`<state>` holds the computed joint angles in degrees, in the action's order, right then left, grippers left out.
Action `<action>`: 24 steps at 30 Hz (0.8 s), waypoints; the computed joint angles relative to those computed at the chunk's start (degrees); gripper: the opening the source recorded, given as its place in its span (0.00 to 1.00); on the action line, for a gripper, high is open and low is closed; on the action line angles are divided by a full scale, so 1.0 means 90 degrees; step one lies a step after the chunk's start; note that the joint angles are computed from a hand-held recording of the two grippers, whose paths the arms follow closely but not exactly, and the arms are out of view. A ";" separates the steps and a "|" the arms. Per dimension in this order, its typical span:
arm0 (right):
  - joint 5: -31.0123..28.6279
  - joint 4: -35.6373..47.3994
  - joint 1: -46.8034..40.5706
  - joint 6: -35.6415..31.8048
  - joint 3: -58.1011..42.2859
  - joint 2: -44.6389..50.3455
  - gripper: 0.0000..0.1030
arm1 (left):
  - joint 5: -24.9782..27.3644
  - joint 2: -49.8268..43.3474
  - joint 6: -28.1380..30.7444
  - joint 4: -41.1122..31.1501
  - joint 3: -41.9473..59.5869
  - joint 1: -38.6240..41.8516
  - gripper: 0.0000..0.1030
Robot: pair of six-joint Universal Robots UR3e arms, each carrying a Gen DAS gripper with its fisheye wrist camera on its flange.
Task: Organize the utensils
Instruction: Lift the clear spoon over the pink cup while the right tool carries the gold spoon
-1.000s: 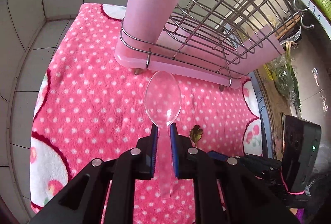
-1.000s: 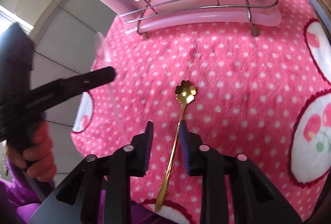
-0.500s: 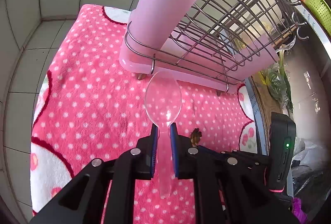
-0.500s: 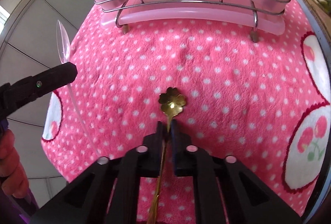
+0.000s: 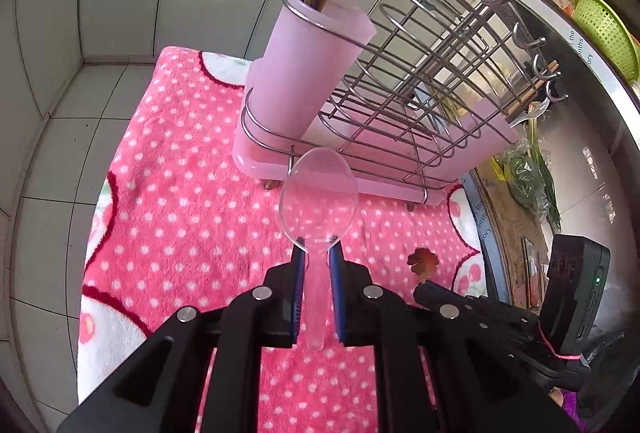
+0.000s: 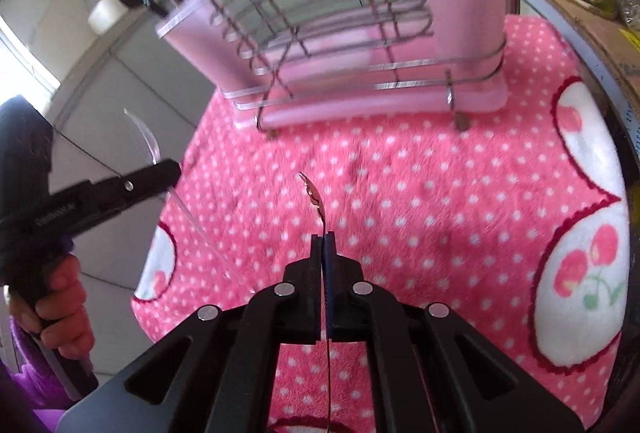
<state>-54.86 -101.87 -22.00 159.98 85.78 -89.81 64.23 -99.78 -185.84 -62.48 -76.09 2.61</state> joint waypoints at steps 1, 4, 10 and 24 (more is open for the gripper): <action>0.0026 -0.0072 -0.0072 0.0025 0.0071 -0.0062 0.02 | 0.0067 -0.0001 -0.0005 0.0025 0.0039 -0.0034 0.11; 0.0069 -0.0010 -0.0323 -0.0058 0.0138 -0.0136 0.02 | 0.0091 -0.0003 -0.0050 0.0074 0.0105 -0.0095 0.11; -0.0146 0.0015 -0.0706 0.0019 0.0181 0.0122 0.02 | 0.0140 -0.0109 -0.0068 -0.0035 0.0266 -0.0190 0.11; -0.0850 0.0269 -0.0125 0.0121 -0.0487 0.1041 0.04 | 0.0077 -0.0281 -0.0115 -0.0006 0.0342 -0.0146 0.11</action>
